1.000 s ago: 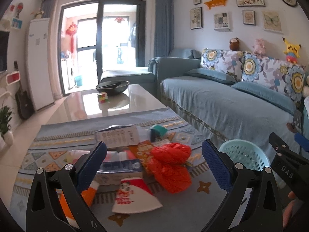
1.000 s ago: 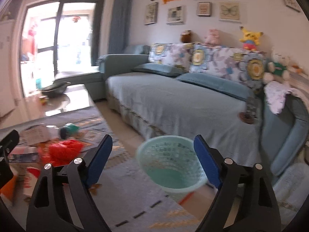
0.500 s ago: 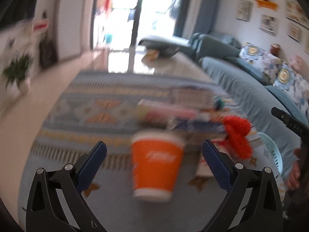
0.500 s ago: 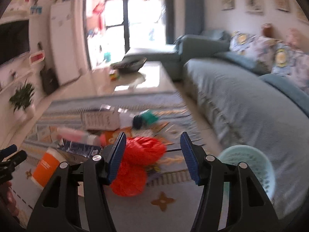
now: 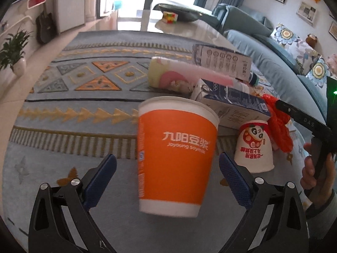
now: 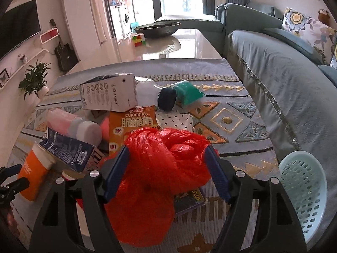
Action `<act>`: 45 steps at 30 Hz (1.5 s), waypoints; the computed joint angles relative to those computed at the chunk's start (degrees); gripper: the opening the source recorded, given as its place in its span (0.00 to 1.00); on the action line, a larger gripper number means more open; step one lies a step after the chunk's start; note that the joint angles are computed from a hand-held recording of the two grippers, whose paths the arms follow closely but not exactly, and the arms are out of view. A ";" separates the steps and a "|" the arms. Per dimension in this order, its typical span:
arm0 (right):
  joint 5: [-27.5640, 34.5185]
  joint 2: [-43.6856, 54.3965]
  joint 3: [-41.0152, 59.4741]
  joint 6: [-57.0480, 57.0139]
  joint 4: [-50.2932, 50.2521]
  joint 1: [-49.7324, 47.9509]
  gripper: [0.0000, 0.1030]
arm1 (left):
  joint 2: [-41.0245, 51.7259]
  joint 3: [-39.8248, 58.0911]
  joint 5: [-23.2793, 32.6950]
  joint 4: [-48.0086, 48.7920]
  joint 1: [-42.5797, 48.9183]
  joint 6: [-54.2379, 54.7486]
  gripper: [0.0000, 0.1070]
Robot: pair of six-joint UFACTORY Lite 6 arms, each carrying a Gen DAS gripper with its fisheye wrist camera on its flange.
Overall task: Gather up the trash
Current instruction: 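Grasp the orange paper cup with the left tool while the right tool grasps the red plastic bag, then carry the red bag and orange cup to the teal basket and release both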
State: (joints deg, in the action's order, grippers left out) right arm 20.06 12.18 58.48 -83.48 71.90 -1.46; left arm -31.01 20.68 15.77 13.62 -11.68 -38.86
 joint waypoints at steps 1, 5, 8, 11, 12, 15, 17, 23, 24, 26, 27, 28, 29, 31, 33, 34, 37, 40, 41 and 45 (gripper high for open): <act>0.11 0.60 0.45 0.49 -0.43 0.17 0.69 | 1.60 0.73 -0.36 -1.65 0.00 0.95 0.84; -1.69 1.67 0.74 0.19 -0.67 1.56 0.69 | 5.94 2.57 -0.54 -6.02 -0.72 3.66 0.71; -3.45 1.68 0.30 1.11 -2.26 2.72 0.70 | 6.06 1.90 -1.33 -5.97 -1.14 3.04 0.69; -6.35 0.95 -1.83 -4.72 2.45 3.89 0.73 | 4.84 1.66 -0.84 1.13 -2.94 -4.30 0.68; -6.24 0.50 -2.48 -6.65 4.57 3.75 0.73 | 3.29 1.13 -1.16 2.37 -3.75 -5.62 0.67; -8.29 -0.07 -3.09 -9.99 8.17 3.95 0.53 | 0.63 1.22 -0.47 9.64 -5.51 -13.14 0.66; -5.68 -1.23 -3.31 -10.85 8.98 2.25 0.41 | -2.41 1.33 0.66 12.31 -6.66 -15.96 0.66; 1.16 -10.52 -5.12 -5.37 4.81 -4.60 0.30 | -6.77 8.07 9.47 28.83 -19.26 -33.63 0.65; 2.62 -12.34 -4.86 -3.93 3.35 -6.49 0.30 | -5.20 10.92 11.55 32.90 -22.73 -37.78 0.65; 5.24 -14.79 -3.78 -1.78 0.92 -10.18 0.30 | -1.92 16.04 14.55 37.16 -27.45 -41.81 0.65; 7.04 -15.95 -2.84 -0.74 -0.29 -12.80 0.30 | 0.84 19.71 16.05 39.05 -30.21 -43.67 0.65; 9.11 -16.55 -1.69 0.04 -1.18 -15.46 0.30 | 3.29 22.66 16.49 39.98 -31.50 -44.36 0.65; 11.88 -16.66 0.19 0.94 -2.12 -19.09 0.30 | 6.01 25.75 16.87 41.14 -32.89 -45.34 0.65; 15.79 -15.66 3.78 2.17 -3.43 -24.60 0.30 | 13.14 33.62 16.85 43.22 -35.25 -46.72 0.66; 18.74 -13.54 7.74 2.83 -4.33 -29.82 0.30 | 21.23 42.29 16.50 43.96 -37.25 -46.73 0.66; 20.20 -11.86 10.11 3.14 -4.88 -32.69 0.30 | 24.59 45.78 16.34 44.30 -38.08 -46.66 0.66; 22.36 -6.16 16.57 4.83 -7.39 -38.83 0.30 | 37.10 59.25 15.97 42.81 -40.49 -43.82 0.66; 23.30 0.51 22.03 5.38 -8.65 -44.40 0.30 | 50.84 74.79 14.67 32.87 -40.41 -33.25 0.66; 23.06 2.46 23.15 5.44 -9.00 -45.48 0.30 | 54.76 79.21 14.51 29.02 -40.31 -29.78 0.66; 20.25 13.51 30.53 10.86 -15.54 -48.56 0.30 | 74.01 101.83 16.22 9.79 -39.20 -9.85 0.66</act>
State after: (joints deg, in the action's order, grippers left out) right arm 40.31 25.69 89.01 -72.62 56.36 -50.02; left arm 43.00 122.51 31.99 23.41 -50.87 -48.72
